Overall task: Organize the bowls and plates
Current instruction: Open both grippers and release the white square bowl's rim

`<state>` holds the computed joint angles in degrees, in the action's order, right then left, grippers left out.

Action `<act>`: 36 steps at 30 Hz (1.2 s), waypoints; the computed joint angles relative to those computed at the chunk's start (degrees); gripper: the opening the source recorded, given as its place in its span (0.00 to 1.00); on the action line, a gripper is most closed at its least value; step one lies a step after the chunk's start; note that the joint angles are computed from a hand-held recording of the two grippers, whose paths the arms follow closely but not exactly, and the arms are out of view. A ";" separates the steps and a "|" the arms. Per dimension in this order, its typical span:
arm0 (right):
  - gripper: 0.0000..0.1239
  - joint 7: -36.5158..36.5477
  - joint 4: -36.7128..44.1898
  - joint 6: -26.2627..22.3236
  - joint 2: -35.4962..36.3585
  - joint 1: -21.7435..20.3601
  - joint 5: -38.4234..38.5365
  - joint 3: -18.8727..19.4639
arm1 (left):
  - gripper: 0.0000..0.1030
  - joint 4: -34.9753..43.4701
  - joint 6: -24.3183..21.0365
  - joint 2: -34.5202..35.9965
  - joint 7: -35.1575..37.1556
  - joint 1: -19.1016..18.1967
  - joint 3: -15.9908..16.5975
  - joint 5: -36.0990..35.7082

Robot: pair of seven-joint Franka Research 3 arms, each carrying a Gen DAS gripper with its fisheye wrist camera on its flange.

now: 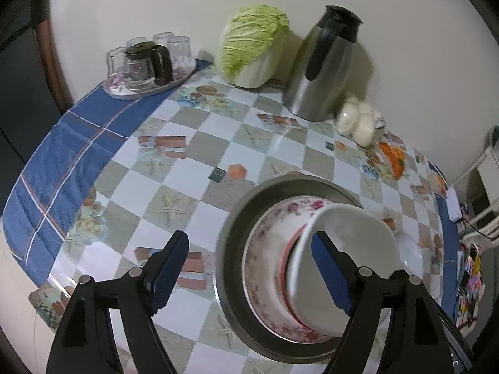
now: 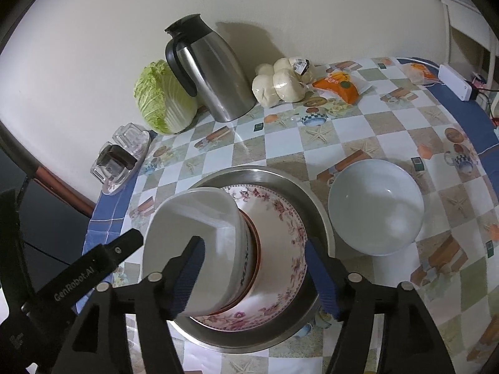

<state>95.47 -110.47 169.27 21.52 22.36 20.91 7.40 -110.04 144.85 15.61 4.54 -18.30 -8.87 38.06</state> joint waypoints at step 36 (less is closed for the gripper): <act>0.83 -2.53 -0.99 1.32 -0.87 -1.70 1.33 1.42 | 0.96 -0.84 -5.57 -1.86 -9.42 -0.16 -0.19 5.61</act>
